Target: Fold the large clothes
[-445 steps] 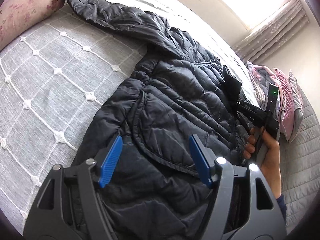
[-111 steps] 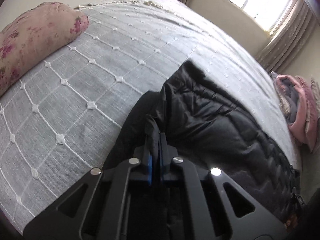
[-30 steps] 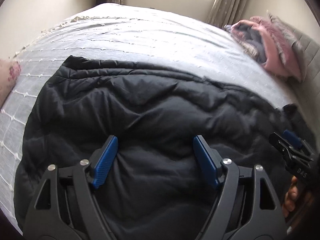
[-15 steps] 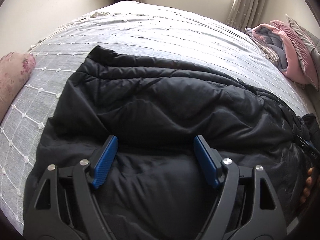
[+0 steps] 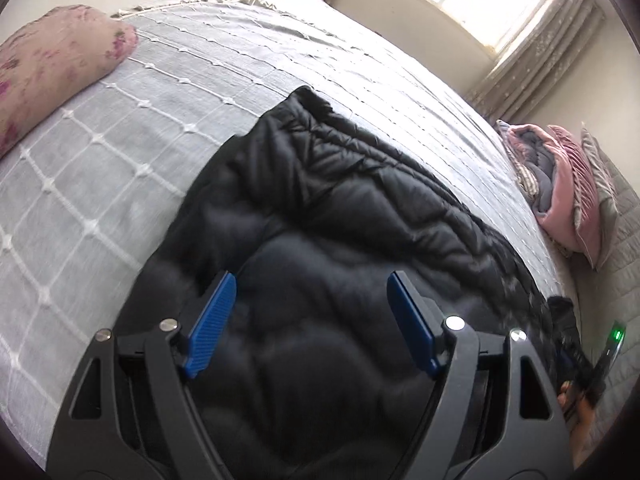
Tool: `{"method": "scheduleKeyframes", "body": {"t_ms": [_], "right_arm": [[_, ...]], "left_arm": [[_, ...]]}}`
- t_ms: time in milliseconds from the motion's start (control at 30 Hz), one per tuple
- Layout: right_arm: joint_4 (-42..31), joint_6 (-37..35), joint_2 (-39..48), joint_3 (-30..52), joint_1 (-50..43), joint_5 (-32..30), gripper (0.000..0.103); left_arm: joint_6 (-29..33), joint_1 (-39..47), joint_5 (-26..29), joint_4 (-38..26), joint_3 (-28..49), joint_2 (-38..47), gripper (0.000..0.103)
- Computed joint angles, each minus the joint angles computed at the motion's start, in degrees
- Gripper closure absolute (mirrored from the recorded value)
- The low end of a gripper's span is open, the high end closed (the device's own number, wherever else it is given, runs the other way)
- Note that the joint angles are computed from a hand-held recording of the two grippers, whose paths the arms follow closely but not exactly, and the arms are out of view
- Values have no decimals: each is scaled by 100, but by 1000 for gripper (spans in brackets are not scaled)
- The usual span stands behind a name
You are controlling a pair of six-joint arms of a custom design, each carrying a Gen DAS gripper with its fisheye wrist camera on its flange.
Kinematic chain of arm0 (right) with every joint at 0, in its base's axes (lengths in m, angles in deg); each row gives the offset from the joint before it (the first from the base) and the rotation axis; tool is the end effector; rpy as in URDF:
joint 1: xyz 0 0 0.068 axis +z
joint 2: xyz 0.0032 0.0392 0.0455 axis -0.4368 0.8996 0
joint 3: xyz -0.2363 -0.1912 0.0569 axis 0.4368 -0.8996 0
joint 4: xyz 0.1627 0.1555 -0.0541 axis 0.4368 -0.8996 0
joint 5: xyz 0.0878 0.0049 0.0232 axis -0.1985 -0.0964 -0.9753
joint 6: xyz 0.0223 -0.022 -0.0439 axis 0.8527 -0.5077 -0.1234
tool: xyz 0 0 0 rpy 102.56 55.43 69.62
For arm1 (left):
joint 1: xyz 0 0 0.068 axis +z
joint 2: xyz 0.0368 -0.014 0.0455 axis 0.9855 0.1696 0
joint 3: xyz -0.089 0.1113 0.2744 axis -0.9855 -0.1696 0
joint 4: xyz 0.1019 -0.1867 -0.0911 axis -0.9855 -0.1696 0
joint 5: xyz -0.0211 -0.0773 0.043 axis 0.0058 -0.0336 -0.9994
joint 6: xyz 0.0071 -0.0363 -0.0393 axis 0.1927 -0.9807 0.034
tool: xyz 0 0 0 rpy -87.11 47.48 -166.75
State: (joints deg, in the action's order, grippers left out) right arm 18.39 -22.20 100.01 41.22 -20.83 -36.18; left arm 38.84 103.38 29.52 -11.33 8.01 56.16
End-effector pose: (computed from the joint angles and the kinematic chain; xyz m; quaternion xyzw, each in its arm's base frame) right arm 0.2568 0.0106 0.0979 0.1942 0.9158 -0.0850 0.3412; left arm 0.2839 0.1030 0.0703 -0.1492 0.9217 -0.1842 0.3069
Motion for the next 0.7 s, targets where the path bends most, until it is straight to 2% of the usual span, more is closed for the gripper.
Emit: {"method": "scheduleKeyframes", "body": {"t_ms": [67, 133, 267, 433, 567, 600, 667, 700], "right_arm": [[-82, 95, -171, -31, 519, 136, 15], [-258, 216, -303, -30, 1018, 275, 15], [-579, 371, -370, 7, 1718, 537, 15], [-729, 390, -455, -10, 1992, 718, 15], [-704, 516, -487, -31, 1788, 359, 15], [-776, 627, -559, -36, 1845, 316, 15], [-785, 691, -650, -78, 1827, 181, 15], [-791, 700, -660, -83, 1837, 186, 15]], "left_arm": [[221, 167, 88, -15, -56, -1, 25], [596, 417, 231, -357, 93, -8, 25], [787, 951, 390, -813, 275, -44, 25], [1209, 1540, 528, -1568, 509, 39, 25], [1591, 1943, 666, -2074, 424, -29, 25], [1542, 1958, 523, -1826, 202, -116, 25], [1405, 1815, -87, -846, -576, -403, 25], [1463, 1737, -218, -426, -932, -477, 24]]}}
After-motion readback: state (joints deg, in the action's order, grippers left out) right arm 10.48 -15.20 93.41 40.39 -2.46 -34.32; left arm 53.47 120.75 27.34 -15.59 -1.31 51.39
